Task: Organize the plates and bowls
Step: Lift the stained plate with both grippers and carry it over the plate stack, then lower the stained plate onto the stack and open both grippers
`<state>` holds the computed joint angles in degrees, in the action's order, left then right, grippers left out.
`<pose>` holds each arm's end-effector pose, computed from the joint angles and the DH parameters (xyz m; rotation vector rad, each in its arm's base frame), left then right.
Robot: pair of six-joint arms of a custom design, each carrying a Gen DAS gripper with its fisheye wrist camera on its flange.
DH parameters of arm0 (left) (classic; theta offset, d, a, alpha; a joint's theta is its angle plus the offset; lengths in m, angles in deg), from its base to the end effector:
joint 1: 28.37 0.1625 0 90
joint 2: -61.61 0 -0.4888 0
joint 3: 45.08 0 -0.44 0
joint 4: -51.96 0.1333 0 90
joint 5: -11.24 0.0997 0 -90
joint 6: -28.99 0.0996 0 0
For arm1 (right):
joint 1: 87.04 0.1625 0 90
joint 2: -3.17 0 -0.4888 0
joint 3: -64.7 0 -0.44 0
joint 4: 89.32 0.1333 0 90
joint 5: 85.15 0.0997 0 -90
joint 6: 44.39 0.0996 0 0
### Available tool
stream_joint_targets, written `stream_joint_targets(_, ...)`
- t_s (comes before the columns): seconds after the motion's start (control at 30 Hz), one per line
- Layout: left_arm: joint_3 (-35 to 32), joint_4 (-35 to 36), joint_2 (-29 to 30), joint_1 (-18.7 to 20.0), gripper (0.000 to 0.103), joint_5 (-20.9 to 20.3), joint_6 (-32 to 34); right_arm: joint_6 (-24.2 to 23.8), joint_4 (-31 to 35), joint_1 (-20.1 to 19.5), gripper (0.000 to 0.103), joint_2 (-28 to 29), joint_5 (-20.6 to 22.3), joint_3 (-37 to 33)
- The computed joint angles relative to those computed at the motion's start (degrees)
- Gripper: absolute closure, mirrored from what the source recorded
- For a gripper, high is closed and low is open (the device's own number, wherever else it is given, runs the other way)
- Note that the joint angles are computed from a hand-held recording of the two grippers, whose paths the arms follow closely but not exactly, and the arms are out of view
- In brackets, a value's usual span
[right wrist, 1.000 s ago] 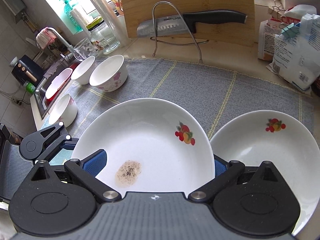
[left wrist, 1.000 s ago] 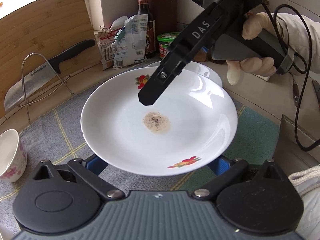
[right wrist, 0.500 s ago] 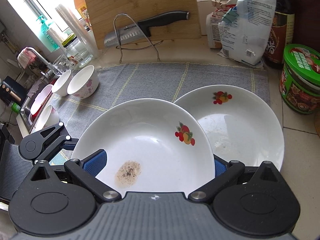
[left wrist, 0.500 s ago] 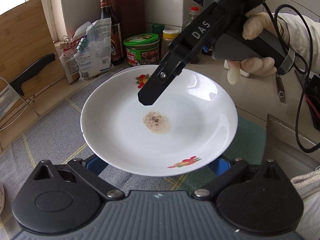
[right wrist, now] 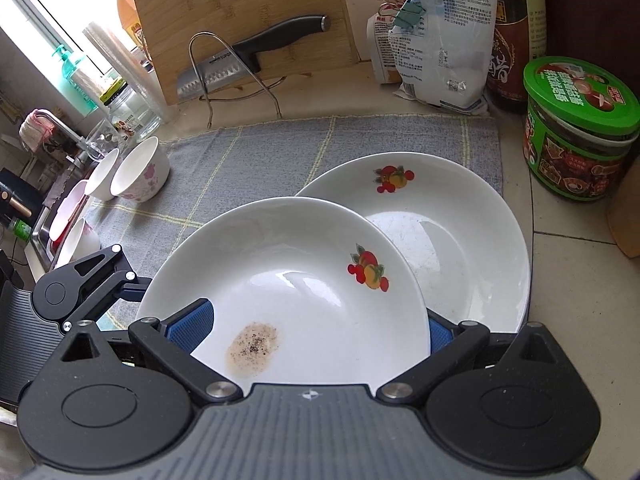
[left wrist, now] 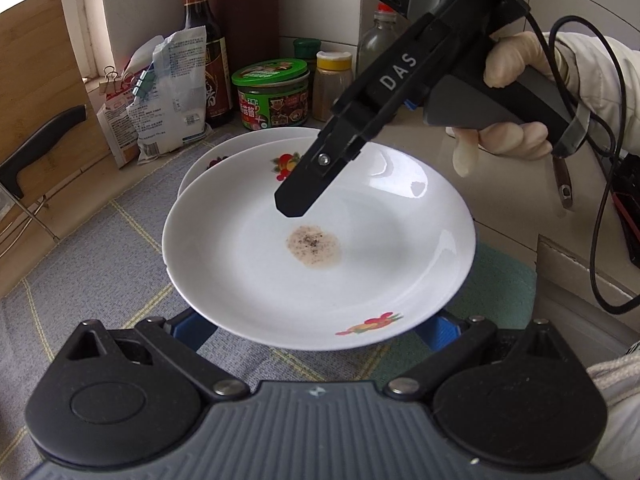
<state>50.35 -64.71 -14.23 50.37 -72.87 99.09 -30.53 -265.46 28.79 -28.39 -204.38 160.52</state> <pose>0.0148 -0.6609 0.4029 1.9420 2.2739 -0.0856 0.3954 -0.6224 -0.0215 0.1461 -2.6978 0.7295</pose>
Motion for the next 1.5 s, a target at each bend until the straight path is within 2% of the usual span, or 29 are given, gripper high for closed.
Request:
stream_joint_targets(0.9,-1.24,-1.69,2.78,-0.75,0.001,0.74,-0.65,-0.93,-0.68,-2.04,0.0,-0.28,0.02,-0.28)
stream_joint_targets(1.5,-0.83,-3.79,4.04,-1.29,0.001,1.41,0.7,0.09,0.1,-2.81,0.0,-0.41,-0.39,-0.19)
